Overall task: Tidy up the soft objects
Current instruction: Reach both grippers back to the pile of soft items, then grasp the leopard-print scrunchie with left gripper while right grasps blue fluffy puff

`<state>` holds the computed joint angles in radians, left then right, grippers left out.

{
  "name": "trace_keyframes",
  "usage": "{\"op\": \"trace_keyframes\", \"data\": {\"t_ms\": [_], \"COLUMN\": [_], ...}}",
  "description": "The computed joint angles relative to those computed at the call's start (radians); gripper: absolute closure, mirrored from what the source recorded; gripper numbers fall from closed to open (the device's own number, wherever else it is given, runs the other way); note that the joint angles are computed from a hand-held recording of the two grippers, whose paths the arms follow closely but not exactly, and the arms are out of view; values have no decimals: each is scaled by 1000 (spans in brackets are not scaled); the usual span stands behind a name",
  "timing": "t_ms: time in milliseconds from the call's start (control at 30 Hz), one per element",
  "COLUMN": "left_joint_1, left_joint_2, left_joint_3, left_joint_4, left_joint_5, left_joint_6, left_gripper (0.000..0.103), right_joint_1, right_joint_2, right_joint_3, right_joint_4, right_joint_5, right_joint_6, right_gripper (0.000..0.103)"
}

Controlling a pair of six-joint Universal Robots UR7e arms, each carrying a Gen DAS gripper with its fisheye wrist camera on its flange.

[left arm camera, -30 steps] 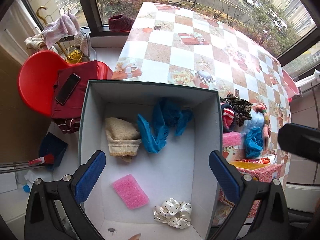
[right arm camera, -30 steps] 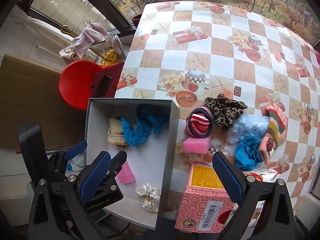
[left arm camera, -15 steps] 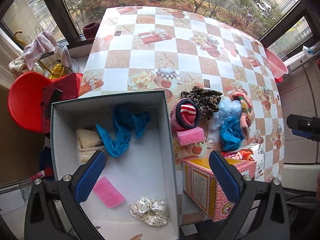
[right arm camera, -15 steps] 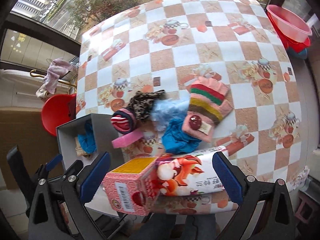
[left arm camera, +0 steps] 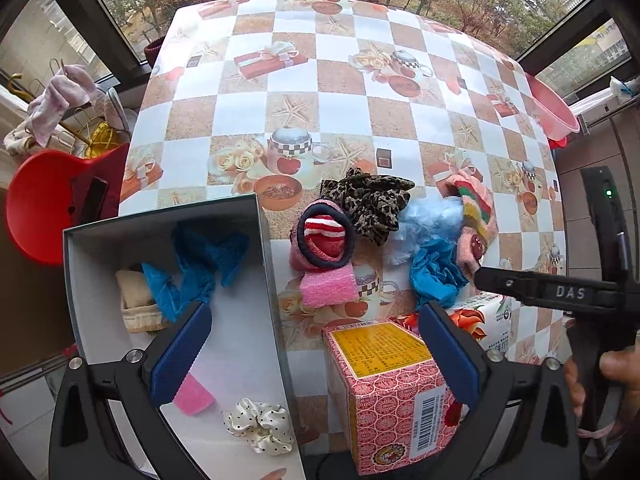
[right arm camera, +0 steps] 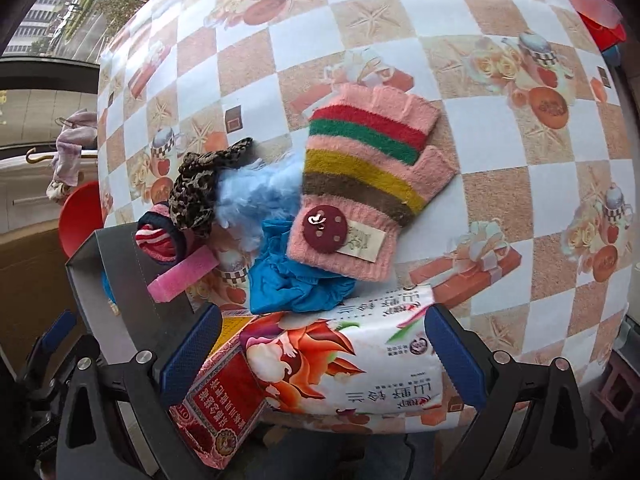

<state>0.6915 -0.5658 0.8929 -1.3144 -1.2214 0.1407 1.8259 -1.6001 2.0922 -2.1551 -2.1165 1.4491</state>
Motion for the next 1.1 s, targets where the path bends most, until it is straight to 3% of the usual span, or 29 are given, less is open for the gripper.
{"op": "trace_keyframes", "data": {"t_ms": [233,367,533,600,800,1100], "left_joint_1": [8,14,10,5,-27,-87], "left_joint_2": [-13,-12,-6,1,22,76], "left_joint_3": [-5,-20,-18,-14,15,71], "left_joint_4": [-35,-13,1,2,-19,-51], "left_joint_5": [47,62,70,66,48,49], "left_joint_6": [-93,-121,-134,-129,-78,-24], "left_gripper": [0,0,0,0,0,0], "right_joint_1": [-37,-50,-107,-116,-136,-182], "right_joint_2": [120,191,228,234,138,-87], "right_joint_3": [-73,-148,-180,-188,-99,66], "right_joint_4": [-91,-18,73,153,190,259], "right_joint_5": [-23,-81,-79,-98,-109,-118], "right_joint_6": [-233,-311,-386,-364,-299,-185], "right_gripper": [1,1,1,1,1,1]}}
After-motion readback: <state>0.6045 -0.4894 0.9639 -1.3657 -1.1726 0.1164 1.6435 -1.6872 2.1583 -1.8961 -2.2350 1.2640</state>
